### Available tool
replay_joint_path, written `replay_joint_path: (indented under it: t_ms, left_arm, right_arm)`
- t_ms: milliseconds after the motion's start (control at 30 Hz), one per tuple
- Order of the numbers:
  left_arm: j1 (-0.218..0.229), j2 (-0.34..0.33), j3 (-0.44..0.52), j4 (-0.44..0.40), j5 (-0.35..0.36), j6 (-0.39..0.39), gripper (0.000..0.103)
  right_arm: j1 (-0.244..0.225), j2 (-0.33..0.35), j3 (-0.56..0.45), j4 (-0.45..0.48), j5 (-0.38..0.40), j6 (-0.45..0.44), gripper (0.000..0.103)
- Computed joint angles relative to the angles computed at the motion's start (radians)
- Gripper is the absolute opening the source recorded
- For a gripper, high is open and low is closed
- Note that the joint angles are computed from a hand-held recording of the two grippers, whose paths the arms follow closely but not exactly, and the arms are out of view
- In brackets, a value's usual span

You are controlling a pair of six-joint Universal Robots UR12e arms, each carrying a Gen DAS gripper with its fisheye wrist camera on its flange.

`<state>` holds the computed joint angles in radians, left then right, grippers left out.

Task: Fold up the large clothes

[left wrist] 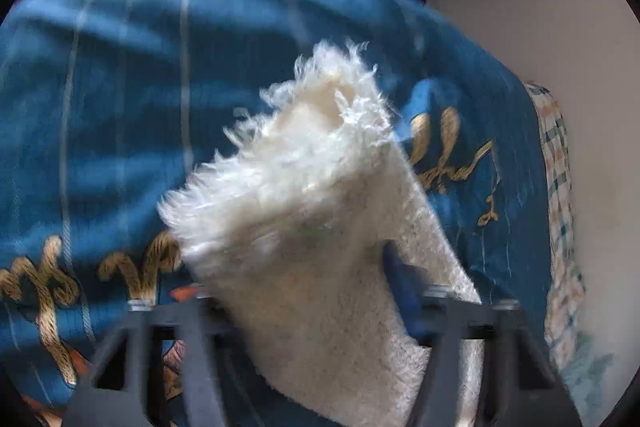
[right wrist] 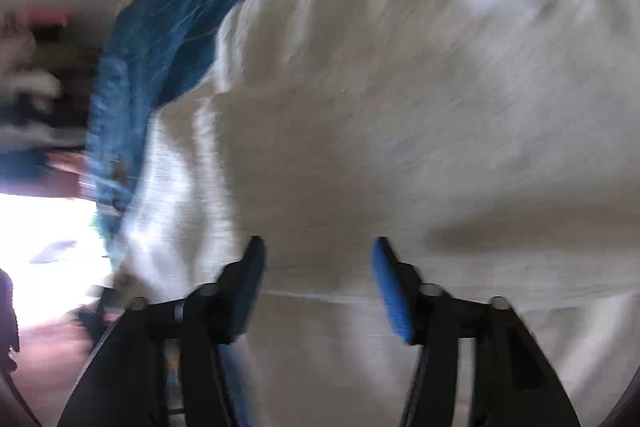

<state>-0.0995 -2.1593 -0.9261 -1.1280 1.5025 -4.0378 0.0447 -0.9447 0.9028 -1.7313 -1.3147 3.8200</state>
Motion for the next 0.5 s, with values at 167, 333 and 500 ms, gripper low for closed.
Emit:
replay_joint_path:
  t_ms: [167,333,500]
  left_arm:
    - [-0.071,-0.084,0.222,-0.139,0.231,0.247,0.013]
    - [-0.159,-0.144,0.395,-0.15,0.377,0.533,0.012]
    - [-0.225,-0.193,0.53,-0.149,0.343,0.73,0.011]
  right_arm:
    - [0.071,0.041,-0.145,0.287,-0.492,-0.117,0.086]
    - [0.076,0.021,-0.106,0.284,-0.556,-0.079,0.087]
    - [0.061,-0.013,-0.046,0.211,-0.491,-0.018,0.087]
